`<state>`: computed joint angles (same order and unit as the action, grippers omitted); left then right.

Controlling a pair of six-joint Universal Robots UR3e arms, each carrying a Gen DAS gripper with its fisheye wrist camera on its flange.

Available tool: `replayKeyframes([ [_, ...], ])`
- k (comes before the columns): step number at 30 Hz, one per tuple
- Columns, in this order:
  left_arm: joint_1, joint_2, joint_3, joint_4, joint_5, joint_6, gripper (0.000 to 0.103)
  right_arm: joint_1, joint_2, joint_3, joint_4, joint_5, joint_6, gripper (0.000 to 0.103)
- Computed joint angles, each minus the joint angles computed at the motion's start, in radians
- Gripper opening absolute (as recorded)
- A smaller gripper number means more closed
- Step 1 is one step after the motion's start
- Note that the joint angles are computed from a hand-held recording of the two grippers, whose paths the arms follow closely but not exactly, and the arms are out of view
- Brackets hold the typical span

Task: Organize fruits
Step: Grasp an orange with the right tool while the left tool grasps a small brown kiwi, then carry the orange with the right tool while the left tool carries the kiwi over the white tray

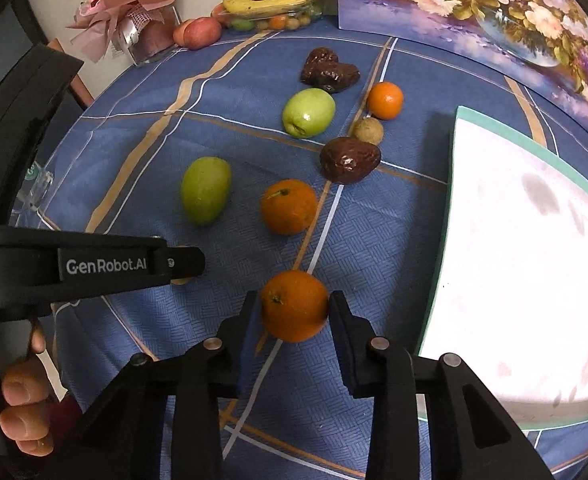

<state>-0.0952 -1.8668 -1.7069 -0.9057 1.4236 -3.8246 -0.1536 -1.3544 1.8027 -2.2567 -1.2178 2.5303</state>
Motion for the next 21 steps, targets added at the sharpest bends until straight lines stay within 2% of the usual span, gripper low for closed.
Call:
replayKeyframes([
  [5,-0.008,0.064,-0.036,0.027,0.036,-0.011,0.024,-0.02,-0.019,0.004,0.007,0.026,0.007,0.034],
  [11,-0.035,0.133,-0.02,0.025,0.071,-0.002,0.024,-0.085,-0.095,0.027,0.0,0.104,0.027,0.034],
  [15,-0.033,0.115,0.03,0.009,0.062,0.047,0.023,-0.129,-0.118,0.035,-0.097,0.086,0.121,0.034],
  [19,-0.083,0.012,0.18,-0.013,0.069,0.091,0.024,-0.144,-0.102,0.026,-0.241,-0.042,0.221,0.034],
  [21,-0.114,-0.07,0.276,-0.008,0.056,0.102,0.024,-0.171,-0.08,-0.011,-0.229,-0.055,0.253,0.034],
])
